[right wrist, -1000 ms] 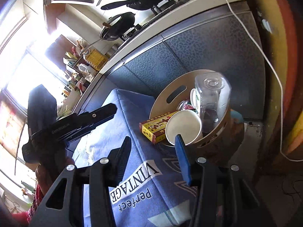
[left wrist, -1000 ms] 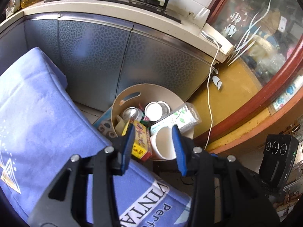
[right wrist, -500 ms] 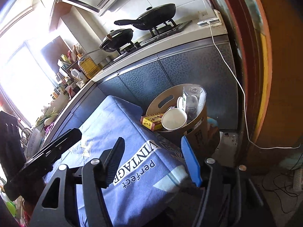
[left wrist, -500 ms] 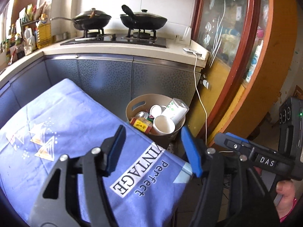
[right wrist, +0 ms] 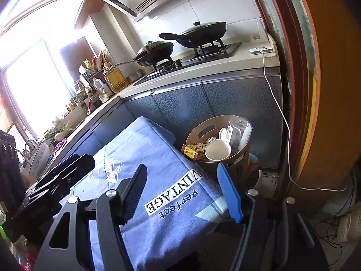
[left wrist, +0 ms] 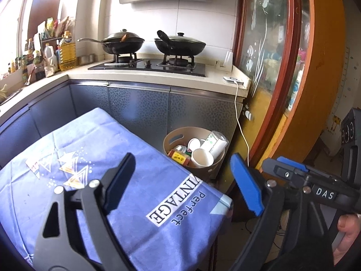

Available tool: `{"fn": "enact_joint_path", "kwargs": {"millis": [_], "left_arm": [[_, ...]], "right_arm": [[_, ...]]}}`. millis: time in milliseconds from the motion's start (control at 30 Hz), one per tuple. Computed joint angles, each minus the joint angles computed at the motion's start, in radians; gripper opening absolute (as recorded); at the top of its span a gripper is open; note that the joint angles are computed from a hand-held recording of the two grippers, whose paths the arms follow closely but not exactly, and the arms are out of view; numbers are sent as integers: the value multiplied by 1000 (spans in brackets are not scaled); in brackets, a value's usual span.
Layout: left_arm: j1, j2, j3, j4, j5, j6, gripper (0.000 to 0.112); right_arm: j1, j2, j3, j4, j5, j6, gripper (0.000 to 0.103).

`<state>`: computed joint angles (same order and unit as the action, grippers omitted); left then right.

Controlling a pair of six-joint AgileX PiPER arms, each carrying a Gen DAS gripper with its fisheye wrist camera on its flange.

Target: Collect trash

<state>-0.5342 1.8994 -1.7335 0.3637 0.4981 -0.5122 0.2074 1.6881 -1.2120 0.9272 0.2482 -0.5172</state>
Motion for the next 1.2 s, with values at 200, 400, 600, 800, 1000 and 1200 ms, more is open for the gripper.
{"fn": "enact_joint_path", "kwargs": {"millis": [200,400,600,800,1000,1200], "left_arm": [[-13,-10,10,87,5,-73,95],[-14,-6,6,132,21,-111,97],[-12,-2,7,140,33,-110,97],[-10,3,8,162,57,-125,97],[-5,5,7,154,60,-122,97],[-3,9,12,158,57,-116,97]], "right_arm": [[1,2,-4,-15,-2,14,65],[4,20,-20,-41,5,46,65],[12,46,-43,-93,10,101,66],[45,64,-71,-213,3,221,73],[53,78,-86,-244,10,260,73],[46,85,-90,-246,13,267,73]]}}
